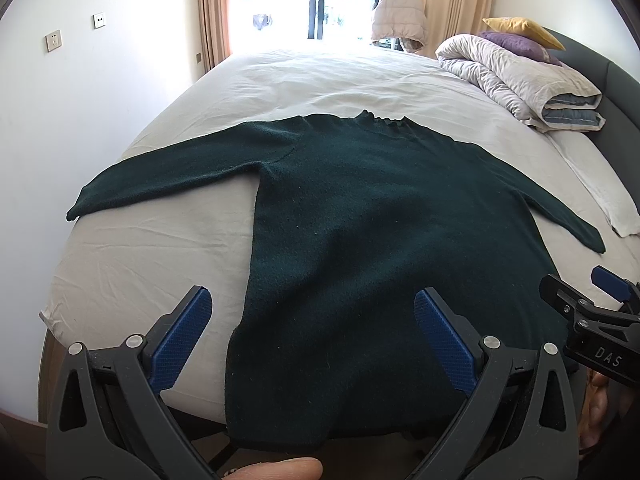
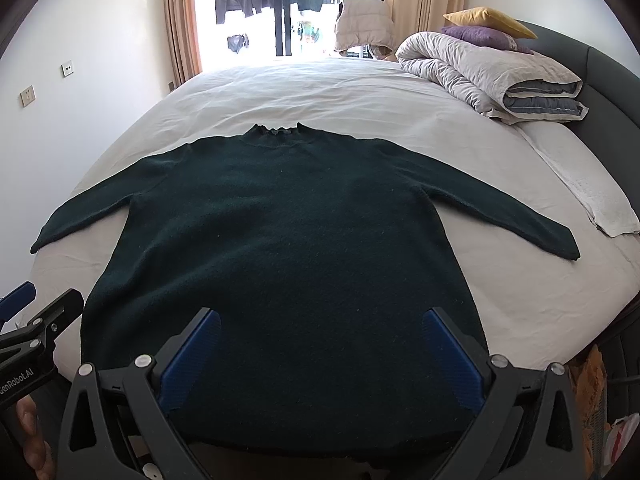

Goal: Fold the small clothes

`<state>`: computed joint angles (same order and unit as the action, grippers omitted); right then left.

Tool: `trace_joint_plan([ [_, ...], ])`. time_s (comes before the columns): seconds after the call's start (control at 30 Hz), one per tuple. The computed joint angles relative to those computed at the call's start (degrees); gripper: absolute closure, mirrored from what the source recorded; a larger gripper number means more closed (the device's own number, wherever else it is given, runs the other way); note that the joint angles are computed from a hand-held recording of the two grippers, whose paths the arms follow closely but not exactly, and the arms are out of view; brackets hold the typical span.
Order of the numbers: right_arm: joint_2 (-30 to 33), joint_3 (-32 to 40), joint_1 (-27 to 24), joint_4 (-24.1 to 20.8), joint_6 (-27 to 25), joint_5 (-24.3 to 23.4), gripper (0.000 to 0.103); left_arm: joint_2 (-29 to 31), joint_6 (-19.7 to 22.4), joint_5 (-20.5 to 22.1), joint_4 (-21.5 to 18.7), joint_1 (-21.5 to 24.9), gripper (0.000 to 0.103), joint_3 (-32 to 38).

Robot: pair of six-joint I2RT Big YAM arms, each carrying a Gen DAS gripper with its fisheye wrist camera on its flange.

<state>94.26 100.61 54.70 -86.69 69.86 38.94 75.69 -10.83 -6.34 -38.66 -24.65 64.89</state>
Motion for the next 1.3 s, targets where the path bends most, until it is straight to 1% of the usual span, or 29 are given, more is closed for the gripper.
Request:
trace_joint_plan([
  [1.3,0.21,-0.43,0.22,0.43,0.13,-0.4,0.0,0.11,0.15,0.38,0.17,0.32,0.0,-0.16],
])
